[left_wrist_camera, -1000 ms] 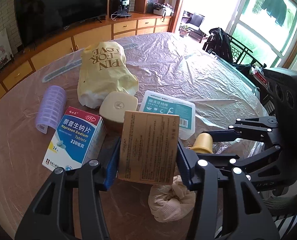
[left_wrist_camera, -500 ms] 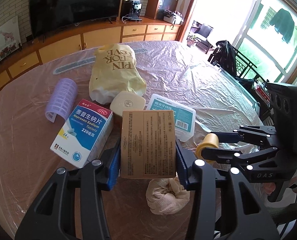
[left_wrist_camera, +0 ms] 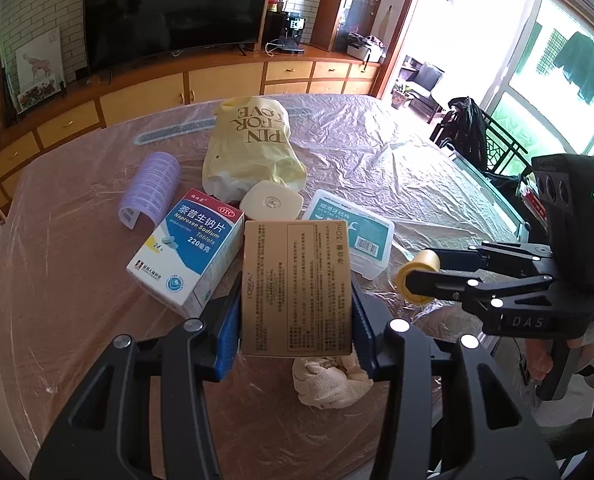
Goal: Collect trash
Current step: 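Carry the box in the left gripper and the cup in the right gripper to the bin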
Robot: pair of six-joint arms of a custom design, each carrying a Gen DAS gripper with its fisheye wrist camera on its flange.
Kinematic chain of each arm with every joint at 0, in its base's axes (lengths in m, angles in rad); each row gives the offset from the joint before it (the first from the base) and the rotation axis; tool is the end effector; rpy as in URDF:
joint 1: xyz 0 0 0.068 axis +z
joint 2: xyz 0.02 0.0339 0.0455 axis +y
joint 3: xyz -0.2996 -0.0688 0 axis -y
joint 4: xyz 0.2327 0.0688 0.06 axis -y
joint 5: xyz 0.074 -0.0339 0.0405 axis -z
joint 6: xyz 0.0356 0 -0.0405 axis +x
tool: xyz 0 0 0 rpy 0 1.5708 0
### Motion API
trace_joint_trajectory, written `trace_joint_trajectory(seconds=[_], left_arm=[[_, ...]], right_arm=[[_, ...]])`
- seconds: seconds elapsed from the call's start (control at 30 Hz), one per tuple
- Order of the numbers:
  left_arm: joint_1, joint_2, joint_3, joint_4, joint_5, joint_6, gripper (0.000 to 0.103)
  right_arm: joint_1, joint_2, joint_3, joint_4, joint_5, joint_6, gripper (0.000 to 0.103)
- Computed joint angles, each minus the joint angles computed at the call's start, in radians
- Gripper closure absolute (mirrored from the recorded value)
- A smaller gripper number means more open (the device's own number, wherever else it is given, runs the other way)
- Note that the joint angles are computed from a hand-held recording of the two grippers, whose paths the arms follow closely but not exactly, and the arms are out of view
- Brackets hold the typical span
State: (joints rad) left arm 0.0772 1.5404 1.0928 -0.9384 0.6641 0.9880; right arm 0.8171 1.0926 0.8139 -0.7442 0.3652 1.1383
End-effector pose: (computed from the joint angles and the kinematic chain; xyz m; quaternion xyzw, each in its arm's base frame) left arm 0.2663 -0.0014 0.2660 0.4410 0.8322 -0.2353 0.2400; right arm 0.1312 0.1213 0.2816 0.1999 0.9267 0.1229 0.2937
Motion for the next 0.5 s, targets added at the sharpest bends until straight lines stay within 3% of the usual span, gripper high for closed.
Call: trace_joint_trajectory(seconds=[0.5], left_arm=[[0.080,-0.074,-0.029,-0.057,0.025,0.031,0.055]], right_arm=[[0.069,-0.010,0.065,-0.051,0.050,0.007,0.059]])
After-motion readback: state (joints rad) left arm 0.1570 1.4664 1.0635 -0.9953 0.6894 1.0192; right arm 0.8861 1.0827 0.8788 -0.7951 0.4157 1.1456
